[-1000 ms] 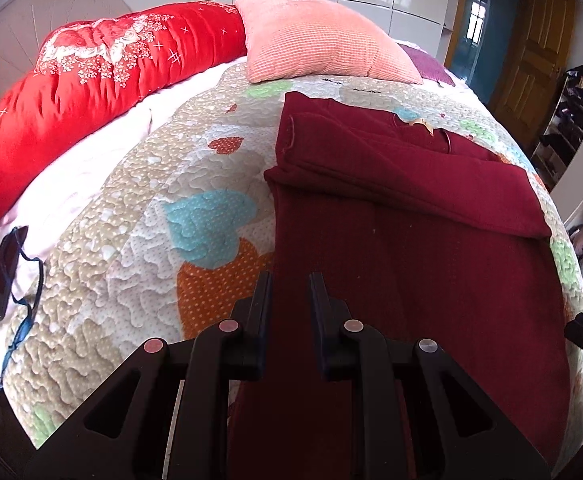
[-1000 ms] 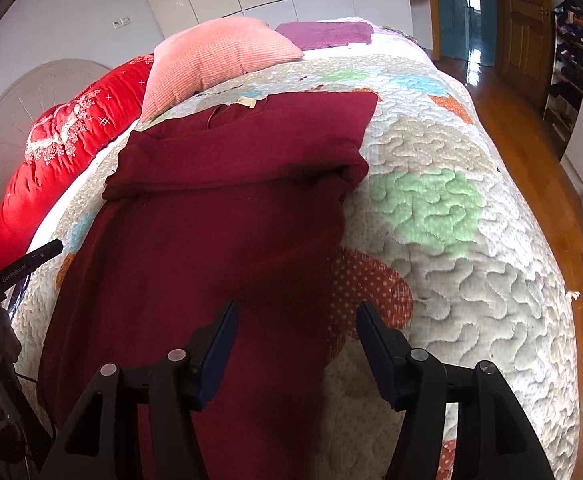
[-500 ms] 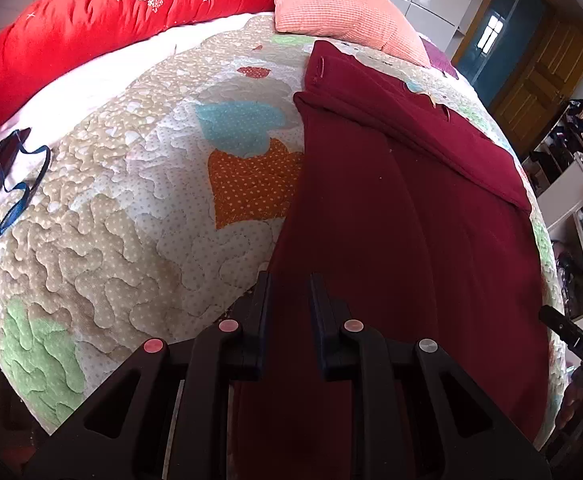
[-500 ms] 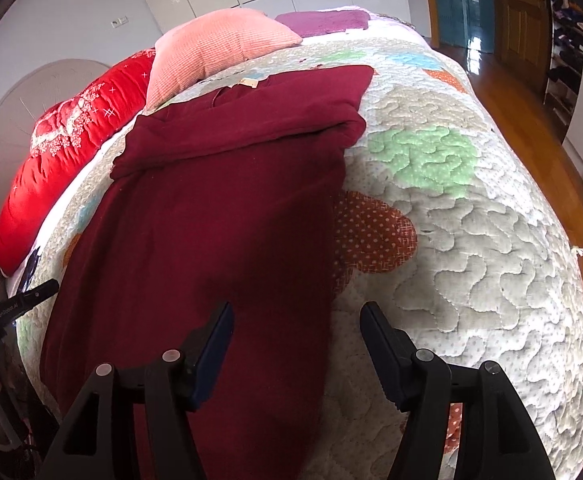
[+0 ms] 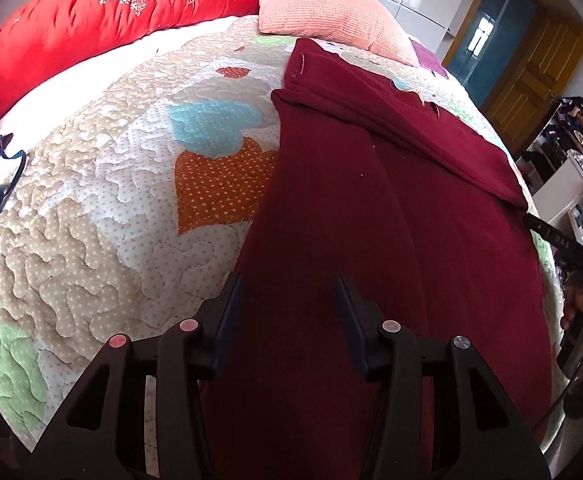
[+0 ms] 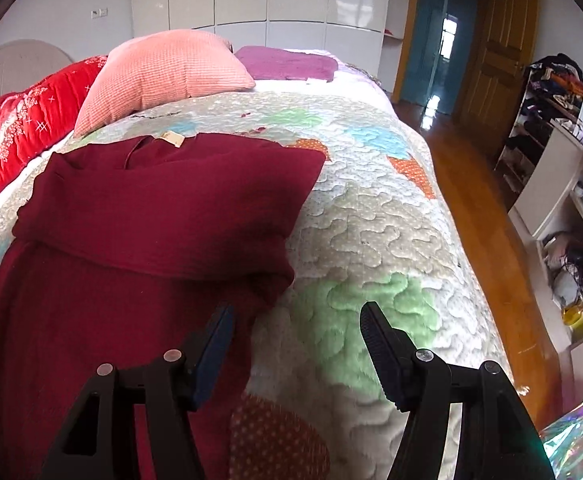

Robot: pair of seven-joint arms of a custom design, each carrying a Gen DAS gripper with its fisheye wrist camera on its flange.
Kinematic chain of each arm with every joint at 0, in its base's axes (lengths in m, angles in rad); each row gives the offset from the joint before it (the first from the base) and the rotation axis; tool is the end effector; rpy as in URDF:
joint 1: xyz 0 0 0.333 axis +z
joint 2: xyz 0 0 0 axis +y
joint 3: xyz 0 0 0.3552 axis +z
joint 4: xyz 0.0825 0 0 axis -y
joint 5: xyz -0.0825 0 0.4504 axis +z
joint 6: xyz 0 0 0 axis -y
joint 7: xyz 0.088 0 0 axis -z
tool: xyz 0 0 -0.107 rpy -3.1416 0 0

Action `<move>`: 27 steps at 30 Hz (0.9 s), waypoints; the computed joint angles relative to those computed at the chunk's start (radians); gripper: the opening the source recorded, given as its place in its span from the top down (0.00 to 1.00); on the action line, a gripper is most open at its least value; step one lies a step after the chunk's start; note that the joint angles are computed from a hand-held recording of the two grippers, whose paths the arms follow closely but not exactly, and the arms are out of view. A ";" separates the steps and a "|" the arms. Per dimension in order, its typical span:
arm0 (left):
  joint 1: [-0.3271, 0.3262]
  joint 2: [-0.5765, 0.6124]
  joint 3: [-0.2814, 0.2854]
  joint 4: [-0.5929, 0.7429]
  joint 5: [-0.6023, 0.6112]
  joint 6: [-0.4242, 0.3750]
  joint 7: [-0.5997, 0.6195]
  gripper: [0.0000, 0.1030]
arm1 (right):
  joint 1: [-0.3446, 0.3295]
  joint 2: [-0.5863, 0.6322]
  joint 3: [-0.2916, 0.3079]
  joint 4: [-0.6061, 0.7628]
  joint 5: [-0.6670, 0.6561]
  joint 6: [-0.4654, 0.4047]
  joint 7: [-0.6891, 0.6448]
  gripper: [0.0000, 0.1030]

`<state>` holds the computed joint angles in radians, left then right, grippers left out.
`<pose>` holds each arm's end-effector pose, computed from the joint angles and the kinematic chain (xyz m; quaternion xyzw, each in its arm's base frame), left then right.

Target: Fold small clothes

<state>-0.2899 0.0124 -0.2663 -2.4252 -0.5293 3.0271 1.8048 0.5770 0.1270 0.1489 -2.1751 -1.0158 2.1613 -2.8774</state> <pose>0.5008 -0.2666 0.3507 -0.5736 0.7624 -0.2891 0.0781 0.4731 0.3736 0.3315 -0.4907 0.7839 -0.3585 0.1273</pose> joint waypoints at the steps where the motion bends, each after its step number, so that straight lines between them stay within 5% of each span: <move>1: -0.001 0.005 0.001 0.001 0.023 0.003 -0.015 0.55 | -0.008 0.005 -0.007 -0.001 -0.013 0.026 0.001 0.48; 4: 0.003 0.014 -0.002 0.010 0.039 0.001 -0.023 0.50 | -0.033 -0.022 -0.028 -0.045 -0.075 0.142 0.095 0.80; 5: 0.005 0.015 -0.006 0.012 0.020 0.001 -0.009 0.49 | -0.041 -0.036 -0.031 -0.062 -0.099 0.164 0.134 0.83; 12: 0.009 0.000 -0.021 0.010 -0.200 -0.012 0.191 0.49 | -0.051 -0.016 -0.011 -0.048 -0.073 0.129 0.163 0.83; 18: -0.019 -0.061 0.020 -0.017 -0.379 -0.088 0.349 0.49 | -0.028 -0.132 0.032 -0.135 -0.007 0.097 0.185 0.83; 21: -0.034 -0.092 0.043 -0.043 -0.424 -0.110 0.402 0.49 | -0.020 -0.212 0.066 -0.211 0.008 0.198 0.179 0.78; 24: -0.045 -0.133 0.060 -0.079 -0.418 -0.131 0.406 0.49 | -0.013 -0.273 0.108 -0.278 0.002 0.320 0.188 0.48; 27: -0.047 -0.174 0.064 -0.121 -0.334 -0.117 0.340 0.49 | -0.005 -0.295 0.146 -0.317 0.001 0.408 0.217 0.46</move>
